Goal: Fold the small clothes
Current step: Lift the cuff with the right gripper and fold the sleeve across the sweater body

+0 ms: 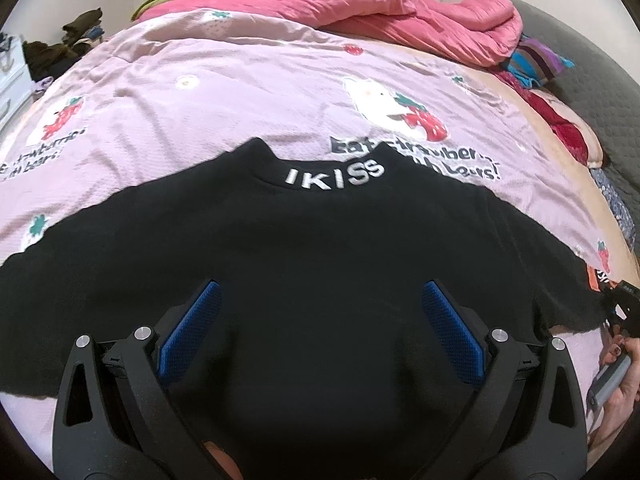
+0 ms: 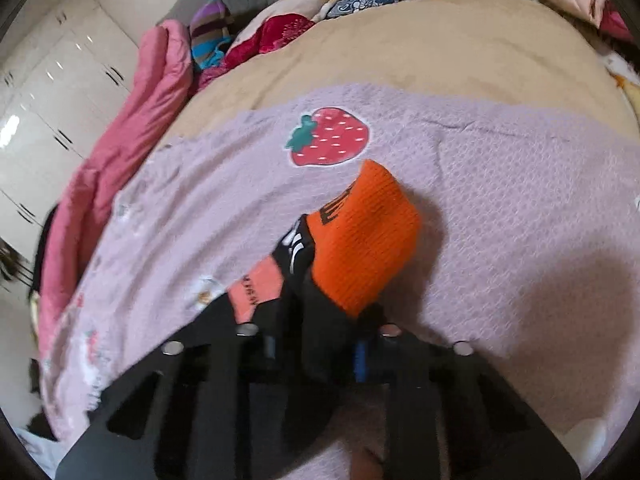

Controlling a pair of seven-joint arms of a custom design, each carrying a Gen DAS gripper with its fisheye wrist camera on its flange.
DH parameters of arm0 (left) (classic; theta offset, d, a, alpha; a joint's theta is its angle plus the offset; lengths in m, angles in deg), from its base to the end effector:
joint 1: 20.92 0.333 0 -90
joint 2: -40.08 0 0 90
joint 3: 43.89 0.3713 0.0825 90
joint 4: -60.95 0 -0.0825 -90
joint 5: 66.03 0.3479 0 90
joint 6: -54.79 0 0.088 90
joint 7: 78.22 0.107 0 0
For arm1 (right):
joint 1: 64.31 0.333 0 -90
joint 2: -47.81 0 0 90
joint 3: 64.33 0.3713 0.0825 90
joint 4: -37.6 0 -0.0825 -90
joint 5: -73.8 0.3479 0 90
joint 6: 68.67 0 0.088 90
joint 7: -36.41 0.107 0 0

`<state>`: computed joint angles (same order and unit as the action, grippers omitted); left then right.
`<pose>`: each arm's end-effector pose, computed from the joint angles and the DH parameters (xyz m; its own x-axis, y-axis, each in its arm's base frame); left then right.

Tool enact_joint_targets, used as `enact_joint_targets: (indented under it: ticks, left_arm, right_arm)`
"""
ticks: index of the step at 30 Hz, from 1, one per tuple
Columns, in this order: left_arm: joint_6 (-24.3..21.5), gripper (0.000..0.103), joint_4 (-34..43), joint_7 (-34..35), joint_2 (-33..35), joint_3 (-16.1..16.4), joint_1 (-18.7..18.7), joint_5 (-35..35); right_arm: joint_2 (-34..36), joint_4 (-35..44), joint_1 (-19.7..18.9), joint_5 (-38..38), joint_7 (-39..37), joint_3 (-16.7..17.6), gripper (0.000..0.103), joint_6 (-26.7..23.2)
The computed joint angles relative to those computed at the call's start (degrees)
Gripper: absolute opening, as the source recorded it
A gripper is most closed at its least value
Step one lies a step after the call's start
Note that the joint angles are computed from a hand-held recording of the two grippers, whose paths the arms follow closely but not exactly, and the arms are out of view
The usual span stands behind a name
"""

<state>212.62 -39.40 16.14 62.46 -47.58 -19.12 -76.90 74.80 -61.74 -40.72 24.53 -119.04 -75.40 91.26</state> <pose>0.6880 -0.0078 0.4889 0.0122 -0.9901 0.1398 -0.8170 -0.0905 -0.5694 0.6633 0.2069 0.4353 -0.6430 -0.5896 -0.4888 -0.3362 0.7908 -0.5115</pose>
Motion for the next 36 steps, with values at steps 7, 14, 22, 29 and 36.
enact_joint_targets:
  ticks: [7, 14, 22, 29, 36]
  left_arm:
    - [-0.97, 0.095, -0.12, 3.39, -1.61, -2.3, 3.11, -5.35]
    - [-0.39, 0.095, -1.4, 6.55, -2.65, -3.18, 4.57, -10.59]
    - [-2.28, 0.095, -2.3, 10.78, -3.54, -3.94, 6.95, -16.03]
    - [-6.16, 0.095, -2.58, 17.18, -4.38, -5.13, 9.99, -24.57]
    - [-10.23, 0.095, -1.93, 19.42, -4.22, -4.33, 11.05, -29.75]
  right_arm:
    - [-0.36, 4.68, 3.96, -13.86, 6.85, -3.76, 0.017, 7.38]
    - [1.79, 12.19, 4.1, -15.57, -2.68, -0.79, 0.016, 11.46]
    - [7.86, 21.73, 3.42, -1.4, -29.69, 8.32, 0.016, 8.68]
    - [14.92, 31.91, 4.14, 8.95, -48.04, 15.08, 0.016, 4.7]
    - [22.59, 42.97, 5.84, 17.68, -63.64, 20.36, 0.016, -0.4]
